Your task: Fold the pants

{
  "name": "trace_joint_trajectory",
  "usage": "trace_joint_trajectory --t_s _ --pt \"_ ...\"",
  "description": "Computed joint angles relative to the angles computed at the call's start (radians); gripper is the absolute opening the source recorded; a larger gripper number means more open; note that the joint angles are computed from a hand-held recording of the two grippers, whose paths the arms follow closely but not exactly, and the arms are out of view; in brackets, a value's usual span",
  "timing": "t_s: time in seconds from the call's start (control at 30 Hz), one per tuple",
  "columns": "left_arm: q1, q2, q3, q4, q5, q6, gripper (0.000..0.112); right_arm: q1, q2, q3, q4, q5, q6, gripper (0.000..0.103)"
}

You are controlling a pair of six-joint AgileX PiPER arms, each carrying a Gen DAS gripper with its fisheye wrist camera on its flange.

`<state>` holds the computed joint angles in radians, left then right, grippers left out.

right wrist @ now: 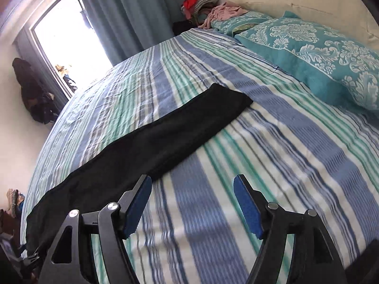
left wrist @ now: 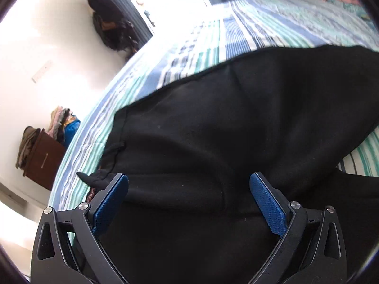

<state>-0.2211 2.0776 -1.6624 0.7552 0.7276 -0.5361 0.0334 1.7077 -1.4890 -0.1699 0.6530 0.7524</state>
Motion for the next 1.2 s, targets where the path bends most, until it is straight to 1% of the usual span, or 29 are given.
trace_joint_trajectory --t_s 0.03,0.07,0.1,0.13,0.17,0.23,0.27,0.3,0.37,0.4,0.43,0.47,0.5,0.53,0.57,0.6,0.67,0.7,0.73,0.77,0.83,0.87,0.93,1.0,1.03,1.07,1.17,1.2 --pt "-0.005 -0.019 0.021 0.010 0.005 -0.009 0.102 0.055 -0.083 0.100 -0.058 -0.011 0.081 0.080" --pt "-0.005 -0.044 0.029 -0.020 0.020 0.021 0.102 0.117 -0.162 0.200 -0.136 -0.024 0.181 0.088" --pt "-0.001 -0.086 0.055 -0.063 0.012 0.048 0.102 0.182 -0.237 0.298 -0.210 -0.039 0.281 0.093" --pt "0.000 -0.135 0.101 -0.097 -0.013 0.046 0.102 0.257 -0.296 0.365 -0.278 -0.016 0.381 0.093" --pt "0.000 -0.183 0.145 -0.147 -0.031 0.059 0.102 0.331 -0.334 0.413 -0.346 0.012 0.481 0.093" --pt "-0.012 -0.247 0.213 -0.262 -0.058 0.117 0.102 0.485 -0.366 0.469 -0.479 0.094 0.681 0.093" --pt "-0.030 -0.268 0.246 -0.301 -0.070 0.142 0.102 0.542 -0.367 0.486 -0.530 0.116 0.761 0.093" --pt "-0.052 -0.278 0.281 -0.321 -0.090 0.157 0.102 0.585 -0.358 0.492 -0.556 0.142 0.802 0.093" --pt "-0.100 -0.259 0.317 -0.316 -0.107 0.162 0.102 0.618 -0.299 0.448 -0.556 0.207 0.770 0.093" --pt "-0.125 -0.237 0.334 -0.265 -0.120 0.114 0.103 0.620 -0.278 0.438 -0.549 0.213 0.730 0.093" --pt "-0.137 -0.239 0.384 -0.175 -0.172 0.027 0.103 0.612 -0.257 0.433 -0.538 0.215 0.701 0.094" --pt "-0.139 -0.250 0.416 -0.119 -0.217 -0.036 0.103 0.594 -0.236 0.432 -0.507 0.211 0.677 0.101" --pt "-0.143 -0.250 0.420 -0.104 -0.222 -0.060 0.103 0.567 -0.218 0.442 -0.449 0.189 0.646 0.103" --pt "-0.143 -0.243 0.405 -0.128 -0.211 -0.045 0.103 0.554 -0.201 0.463 -0.431 0.167 0.652 0.103" --pt "-0.139 -0.259 0.418 -0.155 -0.212 -0.027 0.103 0.566 -0.197 0.467 -0.454 0.177 0.670 0.103" --pt "-0.133 -0.265 0.427 -0.175 -0.225 -0.016 0.103 0.590 -0.187 0.462 -0.500 0.202 0.704 0.103" --pt "-0.126 -0.266 0.430 -0.209 -0.238 0.007 0.103 0.605 -0.166 0.450 -0.521 0.230 0.722 0.103" --pt "-0.131 -0.264 0.429 -0.201 -0.235 -0.005 0.103 0.612 -0.169 0.458 -0.536 0.231 0.743 0.103" --pt "-0.137 -0.262 0.429 -0.180 -0.233 -0.024 0.103 0.611 -0.172 0.450 -0.523 0.241 0.729 0.103" --pt "-0.142 -0.265 0.433 -0.154 -0.232 -0.047 0.103 0.615 -0.171 0.429 -0.508 0.272 0.712 0.103" --pt "-0.148 -0.273 0.450 -0.105 -0.236 -0.088 0.103 0.669 -0.170 0.397 -0.576 0.350 0.751 0.103" --pt "-0.150 -0.271 0.448 -0.094 -0.234 -0.097 0.103 0.690 -0.169 0.387 -0.609 0.368 0.750 0.103" --pt "-0.150 -0.277 0.454 -0.086 -0.232 -0.102 0.103 0.700 -0.147 0.363 -0.611 0.370 0.710 0.103" --pt "-0.145 -0.274 0.440 -0.113 -0.219 -0.075 0.103 0.665 -0.123 0.357 -0.533 0.315 0.650 0.103" --pt "-0.142 -0.273 0.429 -0.143 -0.203 -0.047 0.103 0.648 -0.122 0.366 -0.505 0.290 0.642 0.103" --pt "-0.138 -0.272 0.410 -0.187 -0.180 -0.006 0.103 0.639 -0.140 0.388 -0.507 0.265 0.659 0.103" --pt "-0.106 -0.272 0.363 -0.346 -0.123 0.152 0.103 0.592 -0.202 0.431 -0.485 0.303 0.630 0.103" --pt "-0.094 -0.270 0.356 -0.386 -0.120 0.194 0.103 0.547 -0.240 0.472 -0.447 0.293 0.619 0.103"
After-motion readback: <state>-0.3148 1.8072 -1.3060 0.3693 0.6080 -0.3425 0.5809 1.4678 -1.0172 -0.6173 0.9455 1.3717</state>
